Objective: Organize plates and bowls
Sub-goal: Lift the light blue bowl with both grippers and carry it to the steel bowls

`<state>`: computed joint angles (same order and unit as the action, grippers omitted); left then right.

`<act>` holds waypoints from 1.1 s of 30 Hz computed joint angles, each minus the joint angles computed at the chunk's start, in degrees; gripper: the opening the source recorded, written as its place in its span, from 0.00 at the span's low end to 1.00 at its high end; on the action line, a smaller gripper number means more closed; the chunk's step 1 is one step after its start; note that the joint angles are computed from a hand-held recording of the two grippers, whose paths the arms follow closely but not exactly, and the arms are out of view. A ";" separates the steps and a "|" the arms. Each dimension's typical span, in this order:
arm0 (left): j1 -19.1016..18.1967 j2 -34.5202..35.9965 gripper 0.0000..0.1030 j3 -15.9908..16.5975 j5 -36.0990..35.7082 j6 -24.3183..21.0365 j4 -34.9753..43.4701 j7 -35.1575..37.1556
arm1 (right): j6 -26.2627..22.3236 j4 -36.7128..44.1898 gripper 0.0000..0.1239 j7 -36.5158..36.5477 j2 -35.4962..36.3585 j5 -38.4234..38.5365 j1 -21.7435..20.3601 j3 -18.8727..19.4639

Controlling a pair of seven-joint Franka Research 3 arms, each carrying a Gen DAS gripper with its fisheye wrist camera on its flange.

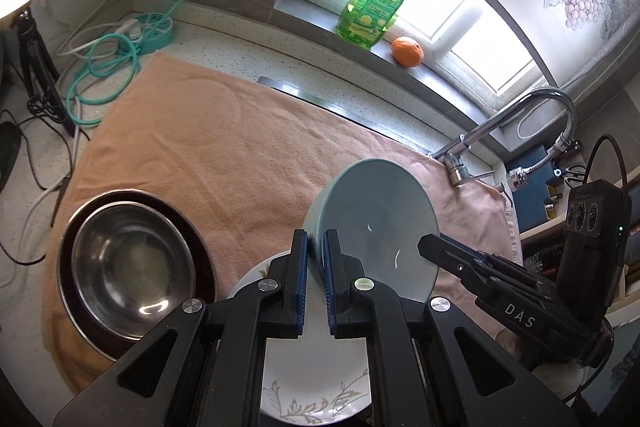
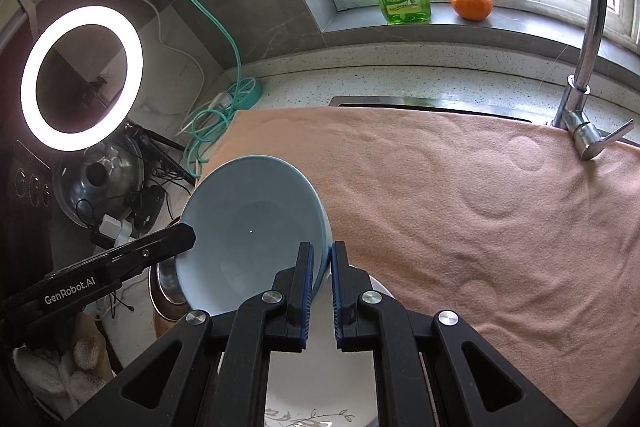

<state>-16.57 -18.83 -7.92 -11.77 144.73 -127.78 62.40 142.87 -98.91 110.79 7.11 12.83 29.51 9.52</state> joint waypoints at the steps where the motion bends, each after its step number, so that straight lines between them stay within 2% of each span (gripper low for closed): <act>1: 0.23 -0.57 0.06 0.03 0.19 0.01 -0.48 -0.23 | -0.10 0.57 0.07 0.09 0.43 -0.12 0.21 0.15; 18: 3.24 -10.06 0.06 3.69 1.80 -0.24 -8.95 -2.56 | -3.66 15.49 0.07 0.09 10.43 -3.65 5.85 0.74; 33: 5.31 -15.23 0.06 6.56 1.59 -1.40 -15.13 -3.14 | -9.93 28.82 0.07 -0.15 20.02 -5.74 10.82 -0.17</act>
